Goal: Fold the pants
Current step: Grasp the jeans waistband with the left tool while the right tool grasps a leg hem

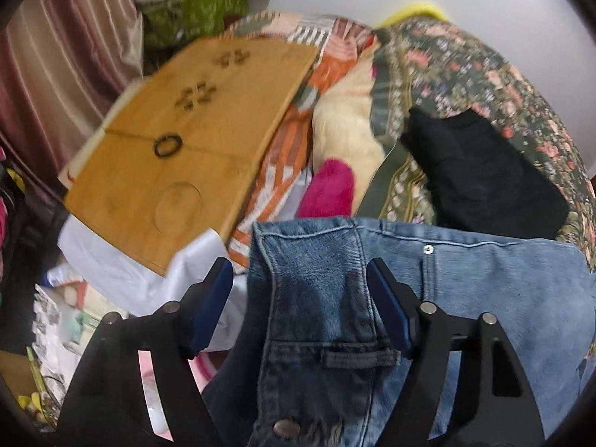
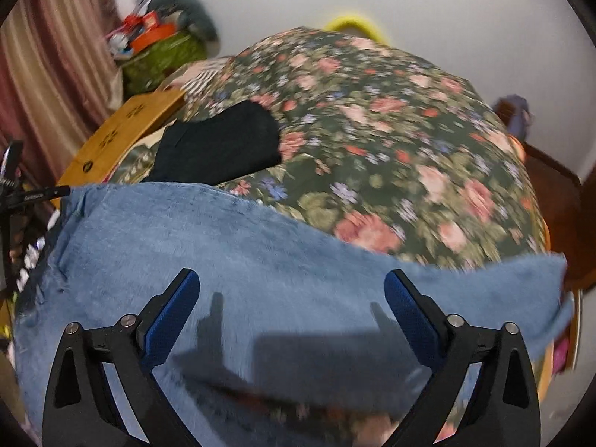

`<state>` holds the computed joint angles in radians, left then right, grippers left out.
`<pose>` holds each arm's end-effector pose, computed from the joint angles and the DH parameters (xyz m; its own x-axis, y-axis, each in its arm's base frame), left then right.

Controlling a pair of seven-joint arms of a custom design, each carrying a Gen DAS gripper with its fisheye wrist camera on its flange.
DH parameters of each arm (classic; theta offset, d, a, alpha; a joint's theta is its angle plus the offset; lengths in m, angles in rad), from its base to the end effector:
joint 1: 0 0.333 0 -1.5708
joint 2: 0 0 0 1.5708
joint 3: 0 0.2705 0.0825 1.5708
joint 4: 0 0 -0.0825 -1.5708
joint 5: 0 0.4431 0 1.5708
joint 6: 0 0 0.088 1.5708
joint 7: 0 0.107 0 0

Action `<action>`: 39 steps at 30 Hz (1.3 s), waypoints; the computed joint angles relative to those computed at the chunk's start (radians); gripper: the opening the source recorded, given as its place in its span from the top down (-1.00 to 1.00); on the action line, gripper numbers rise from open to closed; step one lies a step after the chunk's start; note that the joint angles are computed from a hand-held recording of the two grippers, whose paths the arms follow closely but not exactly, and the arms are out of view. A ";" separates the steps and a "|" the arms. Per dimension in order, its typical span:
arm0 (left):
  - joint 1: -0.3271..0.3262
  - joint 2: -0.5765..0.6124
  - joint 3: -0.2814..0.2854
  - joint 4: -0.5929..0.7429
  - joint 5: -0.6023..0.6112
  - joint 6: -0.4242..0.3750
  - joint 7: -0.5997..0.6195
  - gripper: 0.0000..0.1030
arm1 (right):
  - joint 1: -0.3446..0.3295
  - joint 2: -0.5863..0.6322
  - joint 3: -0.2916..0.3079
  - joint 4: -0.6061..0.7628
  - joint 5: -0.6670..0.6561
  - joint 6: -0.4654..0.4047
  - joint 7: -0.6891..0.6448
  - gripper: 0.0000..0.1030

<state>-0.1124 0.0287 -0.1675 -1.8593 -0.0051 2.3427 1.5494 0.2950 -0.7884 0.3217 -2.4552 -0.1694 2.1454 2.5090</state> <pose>0.6373 -0.1825 0.4840 -0.2561 -0.9665 0.0190 -0.8705 0.2220 -0.4392 0.3665 0.2626 0.5522 -0.2672 -0.9591 -0.0937 -0.7924 0.2741 -0.5450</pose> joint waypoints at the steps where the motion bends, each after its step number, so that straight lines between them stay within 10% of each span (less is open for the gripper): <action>1: 0.000 0.019 0.000 0.016 -0.009 -0.014 0.002 -0.39 | -0.003 0.031 -0.006 0.016 -0.007 0.005 -0.028 -0.79; 11: -0.001 0.127 -0.019 0.120 -0.029 -0.057 0.021 0.00 | 0.031 0.115 -0.125 -0.007 0.125 0.106 -0.296 -0.25; 19: -0.023 0.027 -0.029 0.025 0.016 0.036 0.129 0.61 | 0.015 0.121 -0.095 0.015 0.147 0.084 -0.320 0.72; 28: -0.020 0.036 -0.018 0.100 -0.043 0.043 0.121 0.63 | -0.068 0.115 0.010 0.062 -0.047 0.046 -0.119 0.87; 39: -0.037 -0.223 0.035 -0.109 -0.290 0.081 0.371 0.63 | 0.017 -0.054 0.057 0.061 -0.044 -0.039 -0.018 0.89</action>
<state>-0.1491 -0.1945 -0.1325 -1.9682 -0.2955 2.4238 1.9205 0.3119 -0.8421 0.3789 -2.3946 -0.2133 2.1063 2.4913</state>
